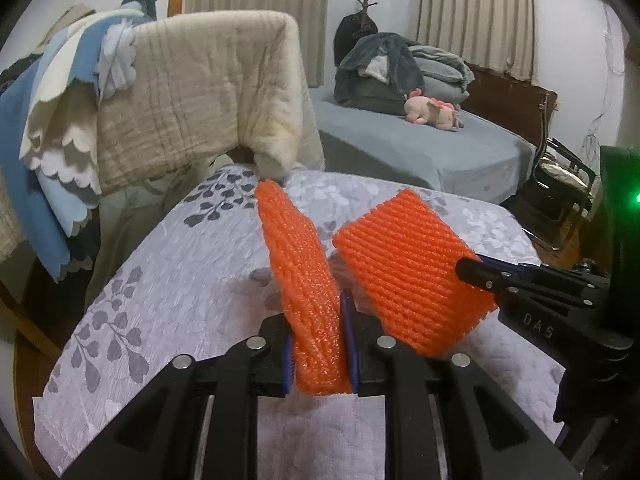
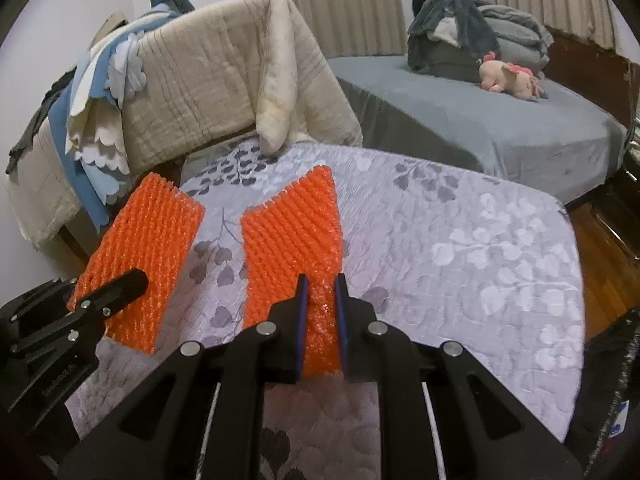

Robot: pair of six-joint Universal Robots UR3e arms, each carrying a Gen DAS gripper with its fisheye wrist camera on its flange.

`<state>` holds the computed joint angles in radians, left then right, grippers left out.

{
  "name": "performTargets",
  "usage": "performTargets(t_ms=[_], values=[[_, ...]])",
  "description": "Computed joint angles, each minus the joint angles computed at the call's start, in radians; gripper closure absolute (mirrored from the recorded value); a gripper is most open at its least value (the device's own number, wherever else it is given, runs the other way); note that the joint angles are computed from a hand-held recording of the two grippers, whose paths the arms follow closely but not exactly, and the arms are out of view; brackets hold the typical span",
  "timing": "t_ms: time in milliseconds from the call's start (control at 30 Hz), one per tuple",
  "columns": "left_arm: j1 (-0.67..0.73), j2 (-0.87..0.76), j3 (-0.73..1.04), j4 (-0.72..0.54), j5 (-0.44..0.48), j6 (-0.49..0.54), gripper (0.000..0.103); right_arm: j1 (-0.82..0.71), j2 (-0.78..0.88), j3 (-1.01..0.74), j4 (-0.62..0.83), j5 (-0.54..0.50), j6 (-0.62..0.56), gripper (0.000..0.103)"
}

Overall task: Collect trash
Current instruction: 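Grasp the second orange mesh sleeve with the right gripper while the left gripper holds its sleeve, then carry both orange mesh sleeves over the bin opening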

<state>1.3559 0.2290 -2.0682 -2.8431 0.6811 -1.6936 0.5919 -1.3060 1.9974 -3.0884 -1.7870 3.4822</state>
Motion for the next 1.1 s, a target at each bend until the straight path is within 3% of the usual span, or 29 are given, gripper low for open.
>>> performTargets(t_ms=[467, 1100], values=[[-0.199, -0.060, 0.096, 0.158, -0.036, -0.227, 0.083, 0.028, -0.276, 0.117, 0.096, -0.081, 0.001, 0.091], [-0.439, -0.116, 0.252, 0.285, -0.063, -0.471, 0.084, 0.118, -0.728, 0.250, 0.388, -0.256, 0.111, 0.091]])
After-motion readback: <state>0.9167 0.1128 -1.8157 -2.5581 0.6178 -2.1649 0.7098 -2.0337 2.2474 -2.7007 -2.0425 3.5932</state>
